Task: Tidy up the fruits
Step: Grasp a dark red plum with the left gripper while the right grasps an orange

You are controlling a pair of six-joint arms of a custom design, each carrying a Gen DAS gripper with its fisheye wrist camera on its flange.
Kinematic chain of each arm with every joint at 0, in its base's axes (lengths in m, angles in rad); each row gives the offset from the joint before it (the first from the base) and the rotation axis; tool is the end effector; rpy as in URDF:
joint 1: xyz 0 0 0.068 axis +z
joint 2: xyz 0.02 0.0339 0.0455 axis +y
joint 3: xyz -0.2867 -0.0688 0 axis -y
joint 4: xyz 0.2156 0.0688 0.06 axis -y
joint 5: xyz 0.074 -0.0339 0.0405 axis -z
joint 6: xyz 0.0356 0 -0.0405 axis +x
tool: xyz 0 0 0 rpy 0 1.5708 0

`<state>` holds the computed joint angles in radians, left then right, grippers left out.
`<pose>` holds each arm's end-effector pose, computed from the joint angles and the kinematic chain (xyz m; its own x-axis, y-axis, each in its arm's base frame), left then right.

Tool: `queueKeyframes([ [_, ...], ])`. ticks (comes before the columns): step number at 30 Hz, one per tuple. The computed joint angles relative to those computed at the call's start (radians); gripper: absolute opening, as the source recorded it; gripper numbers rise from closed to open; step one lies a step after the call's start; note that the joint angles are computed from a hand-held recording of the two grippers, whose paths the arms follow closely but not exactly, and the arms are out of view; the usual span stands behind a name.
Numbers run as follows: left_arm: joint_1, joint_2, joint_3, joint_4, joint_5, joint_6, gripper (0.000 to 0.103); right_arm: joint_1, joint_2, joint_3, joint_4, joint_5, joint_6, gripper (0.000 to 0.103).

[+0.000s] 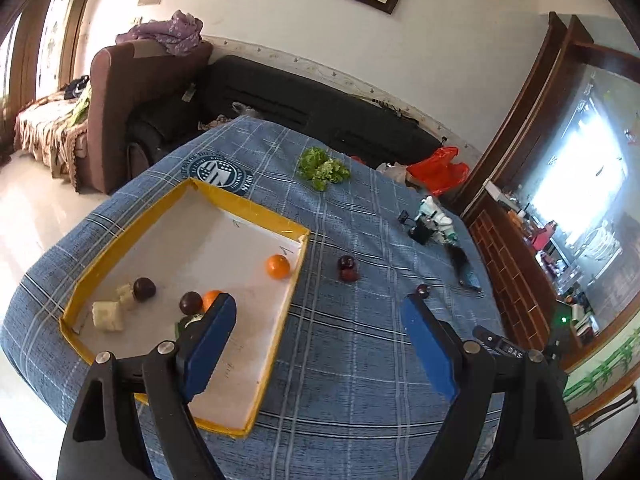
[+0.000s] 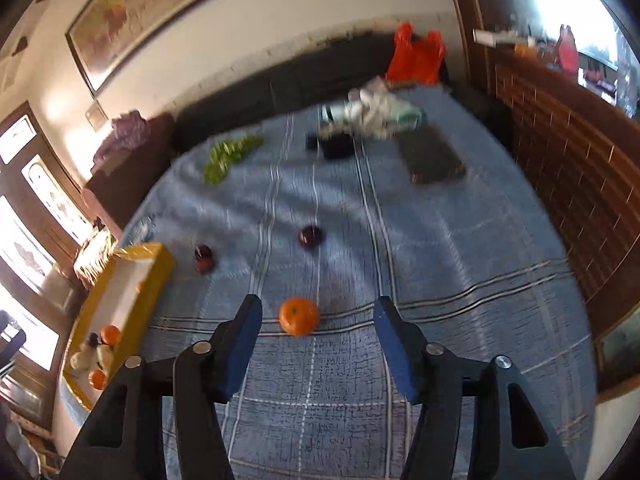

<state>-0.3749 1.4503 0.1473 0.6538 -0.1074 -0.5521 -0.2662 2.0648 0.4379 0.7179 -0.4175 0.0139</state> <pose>0.1760 -0.0651 0.1399 -0.6283 -0.3132 -0.7122 -0.0527 0.9305 -0.3626 0.2635 -0.0569 0.0632 -0.7610 0.2207 -0.6100 0.0106 0.9445 0.3284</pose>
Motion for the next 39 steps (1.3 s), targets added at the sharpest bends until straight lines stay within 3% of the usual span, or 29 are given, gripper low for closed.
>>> queueKeyframes([
  [2,0.01,0.053,0.017,0.021,0.016,0.029,0.071,0.039,0.079,0.046,0.021,0.028,0.022,0.062],
  [4,0.012,0.119,0.048,0.04,0.041,0.05,0.045,0.082,0.131,0.075,0.045,0.066,0.053,0.062],
  [5,0.01,0.159,0.072,0.041,0.055,0.054,0.041,0.102,0.158,0.094,0.051,0.081,0.064,0.062],
  [9,-0.029,0.323,0.219,-0.007,0.073,0.053,0.04,0.155,0.255,0.155,0.081,0.117,0.066,0.062],
  [12,-0.076,0.44,0.366,-0.088,0.024,0.075,0.04,0.175,0.305,0.189,0.104,0.129,0.061,0.061],
  [14,-0.092,0.524,0.48,-0.16,0.006,0.09,0.04,0.17,0.337,0.188,0.152,0.108,0.059,0.04],
  [18,-0.077,0.685,0.687,-0.256,0.019,0.1,0.041,0.147,0.36,0.184,0.197,0.066,0.063,0.04],
  [25,-0.037,0.957,1.106,-0.49,0.058,0.082,0.041,0.142,0.355,0.196,0.165,0.042,0.052,0.04],
  [31,-0.053,1.112,1.379,-0.656,-0.033,0.137,0.041,0.126,0.353,0.215,0.126,0.009,0.058,0.041],
  [33,-0.051,1.15,1.44,-0.711,-0.033,0.148,0.037,0.128,0.351,0.219,0.118,0.009,0.059,0.041],
  [34,-0.051,1.156,1.447,-0.717,-0.034,0.157,0.027,0.128,0.351,0.223,0.113,0.008,0.059,0.041],
  [39,-0.049,1.071,1.286,-0.595,-0.018,0.144,0.027,0.124,0.354,0.21,0.145,-0.004,0.062,0.04],
])
